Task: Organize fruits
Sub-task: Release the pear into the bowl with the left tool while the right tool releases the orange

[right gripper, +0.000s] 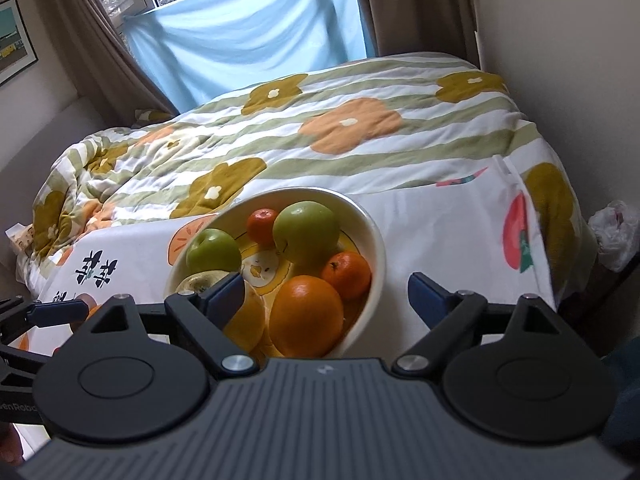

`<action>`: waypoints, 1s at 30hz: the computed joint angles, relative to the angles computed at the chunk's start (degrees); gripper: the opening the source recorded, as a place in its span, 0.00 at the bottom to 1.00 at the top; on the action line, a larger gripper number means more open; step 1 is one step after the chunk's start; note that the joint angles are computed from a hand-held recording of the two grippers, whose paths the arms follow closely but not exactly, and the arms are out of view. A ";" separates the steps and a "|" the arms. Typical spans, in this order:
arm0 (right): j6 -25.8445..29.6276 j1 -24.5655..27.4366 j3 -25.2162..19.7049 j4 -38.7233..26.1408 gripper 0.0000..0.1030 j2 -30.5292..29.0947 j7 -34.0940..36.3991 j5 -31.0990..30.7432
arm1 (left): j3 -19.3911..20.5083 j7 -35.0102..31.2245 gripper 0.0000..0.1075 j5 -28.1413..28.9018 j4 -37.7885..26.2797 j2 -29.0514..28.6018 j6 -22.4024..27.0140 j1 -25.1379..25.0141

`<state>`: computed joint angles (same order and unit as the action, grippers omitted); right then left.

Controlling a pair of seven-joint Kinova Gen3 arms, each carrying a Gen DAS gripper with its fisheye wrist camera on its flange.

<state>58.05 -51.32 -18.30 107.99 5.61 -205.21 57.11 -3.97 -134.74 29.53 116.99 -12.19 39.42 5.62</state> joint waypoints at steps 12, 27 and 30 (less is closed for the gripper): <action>9.74 -2.74 -3.59 -3.36 1.00 -2.31 3.84 -3.67 | -2.21 5.82 0.87 -1.16 3.21 -9.22 -0.47 2.78; 15.54 -7.96 -5.62 -10.17 1.00 -1.05 5.87 -4.16 | -7.43 13.26 0.87 -10.45 2.37 -18.62 5.19 2.24; 15.55 -9.21 -5.07 -12.44 1.00 0.63 6.32 -3.70 | -10.71 12.08 0.87 -10.91 1.91 -18.48 5.64 2.12</action>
